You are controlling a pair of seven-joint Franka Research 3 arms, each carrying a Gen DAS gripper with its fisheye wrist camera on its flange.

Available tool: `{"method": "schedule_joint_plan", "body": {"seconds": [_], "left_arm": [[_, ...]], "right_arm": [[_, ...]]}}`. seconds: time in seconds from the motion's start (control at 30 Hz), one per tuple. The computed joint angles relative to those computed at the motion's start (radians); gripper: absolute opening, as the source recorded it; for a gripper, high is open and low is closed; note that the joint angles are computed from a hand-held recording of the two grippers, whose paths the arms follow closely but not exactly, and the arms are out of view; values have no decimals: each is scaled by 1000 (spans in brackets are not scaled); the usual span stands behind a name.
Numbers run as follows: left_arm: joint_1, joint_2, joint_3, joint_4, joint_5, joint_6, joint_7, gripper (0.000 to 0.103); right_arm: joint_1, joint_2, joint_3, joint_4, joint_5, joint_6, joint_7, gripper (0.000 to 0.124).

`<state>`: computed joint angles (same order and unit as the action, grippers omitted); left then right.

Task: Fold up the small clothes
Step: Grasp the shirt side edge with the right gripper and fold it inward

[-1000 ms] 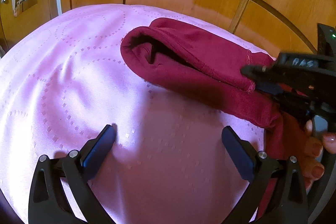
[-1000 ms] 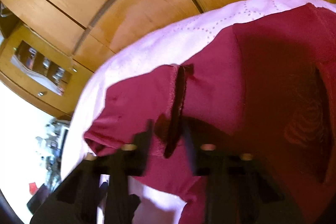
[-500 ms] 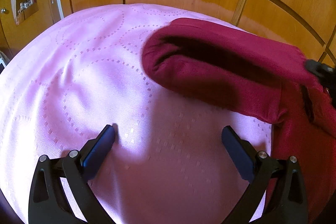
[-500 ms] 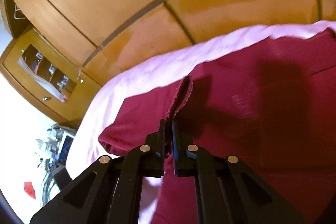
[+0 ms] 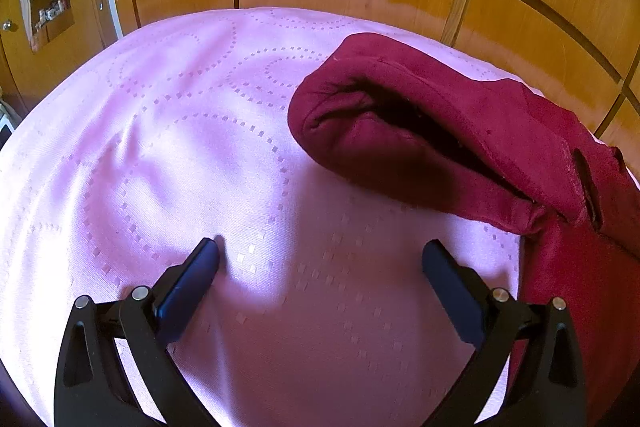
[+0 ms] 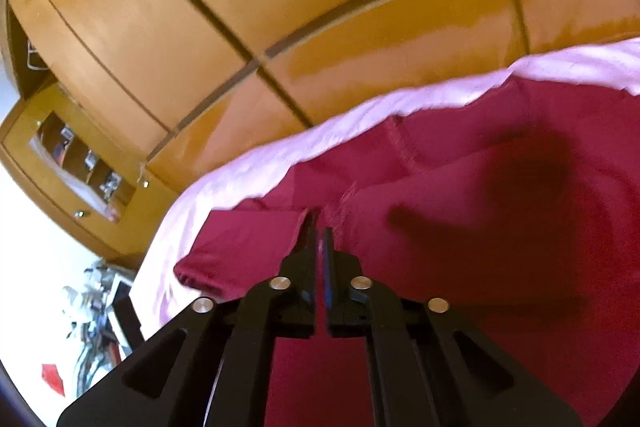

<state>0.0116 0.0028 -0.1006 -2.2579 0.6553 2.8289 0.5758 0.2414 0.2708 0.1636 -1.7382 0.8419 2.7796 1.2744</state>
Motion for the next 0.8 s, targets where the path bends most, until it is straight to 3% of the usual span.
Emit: {"method": "schedule_joint_plan", "body": {"seconds": [0.03, 0.07, 0.13, 0.3, 0.37, 0.43, 0.6, 0.8], "left_arm": [[0, 1, 0, 2, 5, -4, -3, 101], [-1, 3, -1, 5, 8, -9, -4, 101], [-3, 6, -1, 10, 13, -17, -7, 101], [-6, 7, -1, 13, 20, -24, -10, 101], [-6, 6, 0, 11, 19, -21, -11, 101], [-7, 8, -1, 12, 25, -22, -20, 101], [-7, 6, 0, 9, 24, -18, -21, 101], [-14, 3, -7, 23, 42, -61, -28, 101]], "right_arm": [[8, 21, 4, 18, -4, -3, 11, 57], [21, 36, 3, 26, -17, 9, 35, 68], [22, 78, 21, 64, -7, -9, 44, 68], [83, 218, -2, 217, -151, -91, 190, 51], [110, 262, -26, 270, -234, -126, 273, 20], [86, 263, 7, 270, -224, -121, 262, 5], [35, 142, 45, 137, -156, -2, 159, 5], [7, -39, -15, -60, -153, 91, 116, 5]]}}
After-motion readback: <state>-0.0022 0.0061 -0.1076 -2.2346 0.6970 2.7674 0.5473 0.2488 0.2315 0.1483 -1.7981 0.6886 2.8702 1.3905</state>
